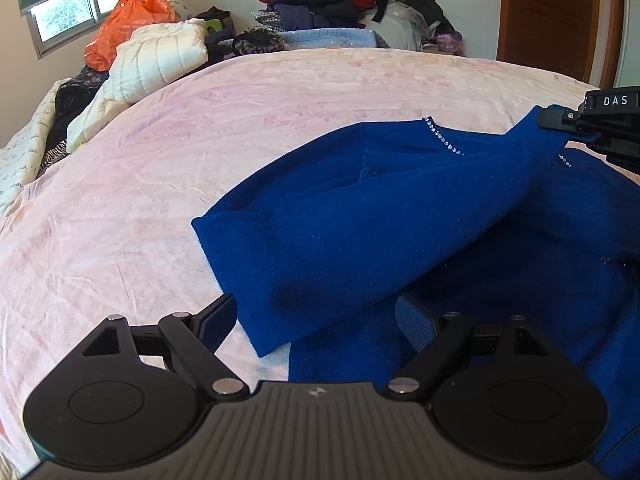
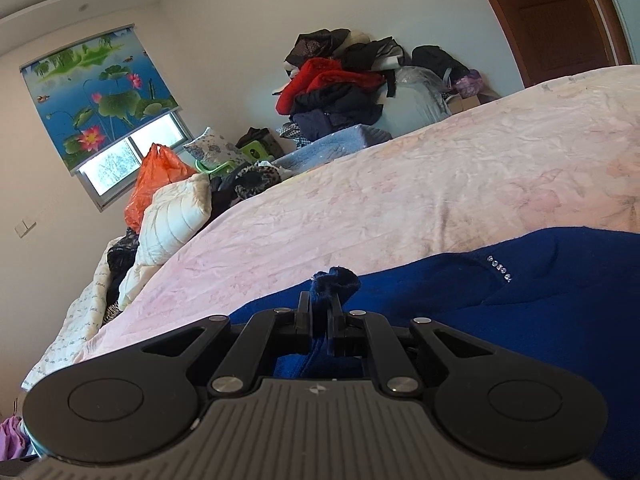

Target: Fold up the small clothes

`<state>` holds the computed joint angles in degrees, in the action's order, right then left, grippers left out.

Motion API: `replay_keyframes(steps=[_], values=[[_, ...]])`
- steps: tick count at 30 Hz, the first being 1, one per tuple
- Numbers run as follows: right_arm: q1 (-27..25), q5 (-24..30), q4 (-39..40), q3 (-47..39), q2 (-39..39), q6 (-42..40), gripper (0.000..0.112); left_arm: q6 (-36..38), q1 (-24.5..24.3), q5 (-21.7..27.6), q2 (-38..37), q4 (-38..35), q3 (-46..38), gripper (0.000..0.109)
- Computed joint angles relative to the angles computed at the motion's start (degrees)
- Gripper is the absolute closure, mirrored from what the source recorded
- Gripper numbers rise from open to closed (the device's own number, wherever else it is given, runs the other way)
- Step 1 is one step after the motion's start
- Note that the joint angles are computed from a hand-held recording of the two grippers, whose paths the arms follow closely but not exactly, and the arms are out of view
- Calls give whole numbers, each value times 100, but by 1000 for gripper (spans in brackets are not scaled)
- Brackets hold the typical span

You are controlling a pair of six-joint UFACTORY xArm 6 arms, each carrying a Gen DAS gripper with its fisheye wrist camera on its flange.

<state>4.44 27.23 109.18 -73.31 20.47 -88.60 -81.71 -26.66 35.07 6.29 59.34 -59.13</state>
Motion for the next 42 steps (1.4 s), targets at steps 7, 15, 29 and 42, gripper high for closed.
replay_keyframes(steps=[7, 15, 29, 42], values=[[-188, -71, 226, 56, -84, -169, 101, 80, -64, -25, 156, -81, -188, 22], [-350, -117, -589, 72, -14, 891, 94, 177, -131, 22, 256, -159, -273, 22], [-267, 519, -1445, -18, 532, 2251, 58, 323, -160, 38, 345, -289, -328, 22], [-379, 155, -642, -279, 68, 787, 101, 155, -4, 92, 220, -167, -313, 22]])
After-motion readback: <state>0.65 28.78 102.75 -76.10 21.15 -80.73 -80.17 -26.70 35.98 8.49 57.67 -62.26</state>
